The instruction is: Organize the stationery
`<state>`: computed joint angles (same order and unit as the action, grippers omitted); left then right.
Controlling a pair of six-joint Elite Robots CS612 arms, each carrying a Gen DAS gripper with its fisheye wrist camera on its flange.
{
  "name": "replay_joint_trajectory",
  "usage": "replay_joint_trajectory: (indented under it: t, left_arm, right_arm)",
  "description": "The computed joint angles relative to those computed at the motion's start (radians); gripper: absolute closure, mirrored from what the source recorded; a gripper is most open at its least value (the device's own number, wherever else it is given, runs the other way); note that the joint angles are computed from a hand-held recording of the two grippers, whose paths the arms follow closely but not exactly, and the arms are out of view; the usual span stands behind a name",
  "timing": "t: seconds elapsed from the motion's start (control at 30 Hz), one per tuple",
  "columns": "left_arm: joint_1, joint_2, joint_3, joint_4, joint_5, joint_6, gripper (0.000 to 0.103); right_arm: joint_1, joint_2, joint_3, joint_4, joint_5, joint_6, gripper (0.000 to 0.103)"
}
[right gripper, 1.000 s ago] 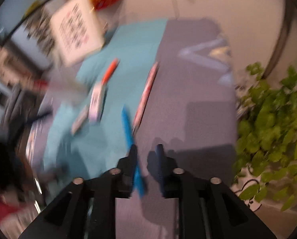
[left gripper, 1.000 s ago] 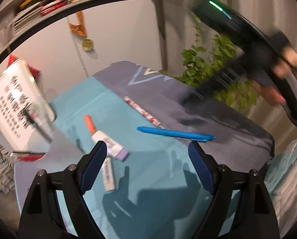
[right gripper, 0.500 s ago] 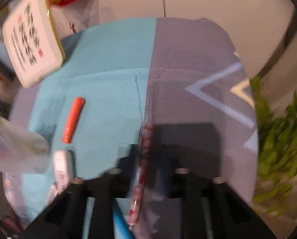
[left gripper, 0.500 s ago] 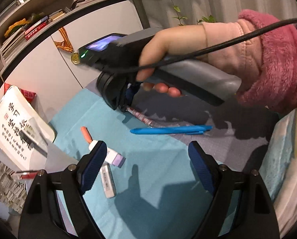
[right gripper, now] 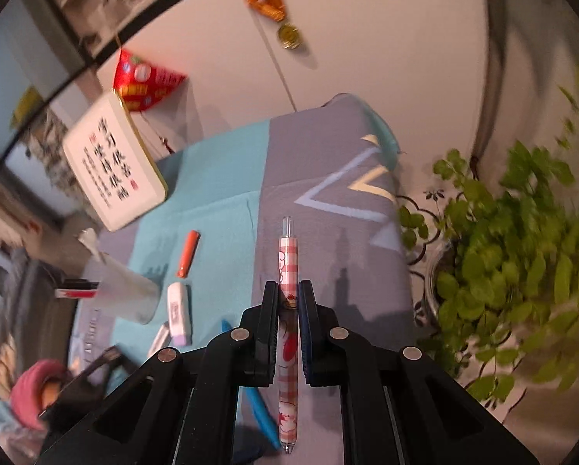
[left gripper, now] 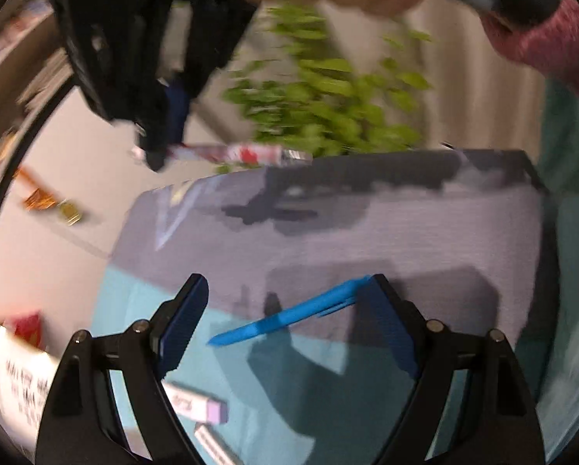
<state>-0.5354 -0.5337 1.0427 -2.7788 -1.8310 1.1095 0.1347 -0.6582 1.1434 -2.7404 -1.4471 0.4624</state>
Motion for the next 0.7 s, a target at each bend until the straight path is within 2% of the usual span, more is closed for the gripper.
replay_joint_trajectory:
  t: [0.1, 0.17, 0.2, 0.23, 0.27, 0.3, 0.33, 0.37, 0.5, 0.53, 0.7]
  left_arm:
    - [0.000, -0.004, -0.015, 0.092, -0.003, 0.095, 0.020]
    - [-0.001, 0.004, -0.037, 0.133, 0.019, 0.110, 0.024]
    - [-0.005, 0.007, -0.042, 0.151, 0.035, 0.105, 0.030]
    - [-0.007, 0.016, -0.065, 0.200, 0.046, 0.098, 0.047]
    - [-0.003, 0.023, -0.099, 0.276, 0.015, 0.067, 0.069]
    - [-0.003, 0.031, -0.133, 0.346, 0.011, 0.032, 0.078]
    - [-0.003, 0.042, -0.159, 0.375, 0.019, 0.000, 0.081]
    - [-0.003, 0.047, -0.169, 0.371, 0.025, -0.026, 0.089]
    - [0.009, 0.046, -0.190, 0.386, -0.024, -0.169, 0.093]
    - [0.015, 0.041, -0.190, 0.375, -0.052, -0.227, 0.094]
    - [0.042, -0.001, -0.141, 0.314, -0.200, -0.402, 0.099]
  right_arm:
    - [-0.011, -0.027, 0.060, -0.047, 0.030, 0.043, 0.093]
    - [-0.018, -0.043, 0.098, -0.073, 0.048, 0.064, 0.093]
    - [-0.020, -0.049, 0.111, -0.082, 0.049, 0.074, 0.093]
    - [-0.022, -0.053, 0.124, -0.093, 0.051, 0.085, 0.093]
    - [-0.023, -0.055, 0.133, -0.103, 0.050, 0.096, 0.093]
    - [-0.024, -0.059, 0.142, -0.113, 0.050, 0.104, 0.093]
    - [-0.026, -0.064, 0.154, -0.122, 0.052, 0.111, 0.093]
    - [-0.027, -0.068, 0.160, -0.127, 0.053, 0.114, 0.093]
    - [-0.027, -0.077, 0.179, -0.156, 0.051, 0.123, 0.093]
    - [-0.027, -0.080, 0.182, -0.164, 0.050, 0.123, 0.093]
    - [-0.024, -0.085, 0.193, -0.216, 0.050, 0.130, 0.093]
